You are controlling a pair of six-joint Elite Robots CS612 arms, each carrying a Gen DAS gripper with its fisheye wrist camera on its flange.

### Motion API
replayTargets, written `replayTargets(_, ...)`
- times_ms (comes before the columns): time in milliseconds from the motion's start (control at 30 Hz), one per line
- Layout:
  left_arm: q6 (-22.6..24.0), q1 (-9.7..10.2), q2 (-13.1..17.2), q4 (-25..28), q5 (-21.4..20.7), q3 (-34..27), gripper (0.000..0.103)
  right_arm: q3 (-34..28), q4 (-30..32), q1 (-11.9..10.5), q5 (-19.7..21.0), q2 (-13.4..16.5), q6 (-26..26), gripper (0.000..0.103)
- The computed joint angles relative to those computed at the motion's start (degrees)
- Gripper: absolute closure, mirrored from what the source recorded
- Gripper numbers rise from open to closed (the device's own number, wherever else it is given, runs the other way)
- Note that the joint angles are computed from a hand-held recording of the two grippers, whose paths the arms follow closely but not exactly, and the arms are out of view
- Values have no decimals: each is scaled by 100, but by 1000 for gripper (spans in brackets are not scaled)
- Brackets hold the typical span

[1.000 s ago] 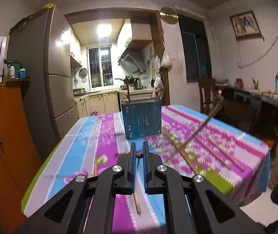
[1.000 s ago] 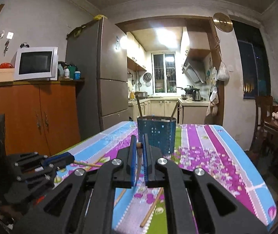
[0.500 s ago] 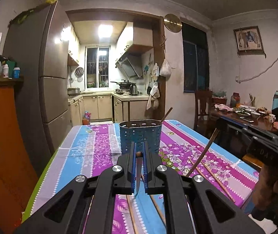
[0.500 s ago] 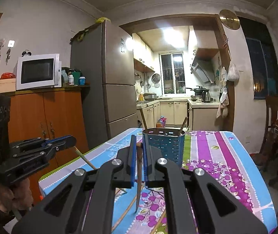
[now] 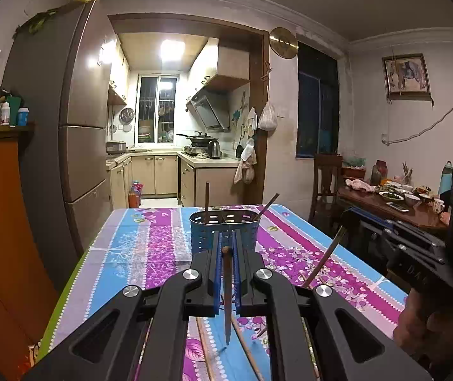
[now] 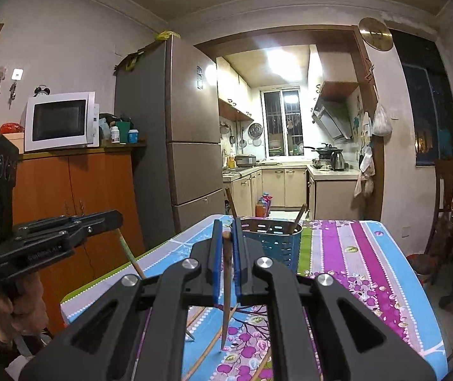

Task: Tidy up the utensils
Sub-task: 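Lift both held chopsticks and carry them above the blue holder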

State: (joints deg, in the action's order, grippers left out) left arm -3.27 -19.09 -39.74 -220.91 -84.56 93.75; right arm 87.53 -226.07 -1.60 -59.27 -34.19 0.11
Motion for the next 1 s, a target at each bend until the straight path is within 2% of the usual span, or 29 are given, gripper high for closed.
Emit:
replayTargets(133, 169, -66, 4, 53, 313, -31, 96, -13, 34, -1, 11, -5, -27, 98)
replayTargets(567, 72, -198, 47, 456, 881, -235, 95, -71, 79, -6, 17, -3, -38, 98)
replayTargets(1000, 126, -211, 60, 565, 1007, -328, 96, -109, 133, -37, -11, -39, -12, 98)
